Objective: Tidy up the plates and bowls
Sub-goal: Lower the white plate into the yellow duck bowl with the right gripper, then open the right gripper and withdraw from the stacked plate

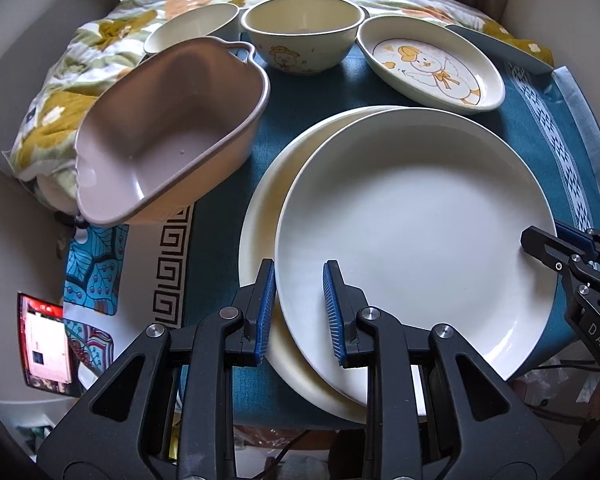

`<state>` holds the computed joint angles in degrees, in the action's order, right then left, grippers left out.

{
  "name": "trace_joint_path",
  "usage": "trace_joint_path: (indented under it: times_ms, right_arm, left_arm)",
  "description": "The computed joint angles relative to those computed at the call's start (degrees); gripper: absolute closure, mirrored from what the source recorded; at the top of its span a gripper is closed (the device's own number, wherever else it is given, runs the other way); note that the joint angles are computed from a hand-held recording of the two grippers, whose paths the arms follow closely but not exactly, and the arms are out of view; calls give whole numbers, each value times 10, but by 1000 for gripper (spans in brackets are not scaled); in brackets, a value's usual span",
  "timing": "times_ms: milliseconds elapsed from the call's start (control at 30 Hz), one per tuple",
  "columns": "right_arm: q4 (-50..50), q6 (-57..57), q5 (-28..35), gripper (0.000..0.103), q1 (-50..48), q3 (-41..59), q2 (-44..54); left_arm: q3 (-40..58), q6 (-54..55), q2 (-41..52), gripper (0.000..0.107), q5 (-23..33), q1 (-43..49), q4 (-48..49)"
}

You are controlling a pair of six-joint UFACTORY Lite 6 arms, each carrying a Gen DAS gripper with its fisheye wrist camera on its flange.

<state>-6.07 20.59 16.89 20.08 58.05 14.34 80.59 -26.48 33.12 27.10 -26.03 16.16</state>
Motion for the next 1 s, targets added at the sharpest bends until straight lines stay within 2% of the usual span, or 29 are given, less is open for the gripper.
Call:
trace_joint_path:
  times_ms: [433,600,800,900,1000]
  right_arm:
    - [1,13,21,87,5,15,7]
    - [38,-15,27,87,-2,19,7]
    - [78,-45,31,86,-10,20,2]
    - [91,-54,30,83,-14,16,-2]
    - [106,-65,33,80,-17,18,-3]
  left_arm:
    - [5,9,0,85,14,5,-10]
    - [27,2,13,85,33,-1,-4]
    - [60,-31,33,85,68,-18,28]
    - [68,-95,27,85,93,-39,109]
    - [73,-66,26,84,88,-24,79]
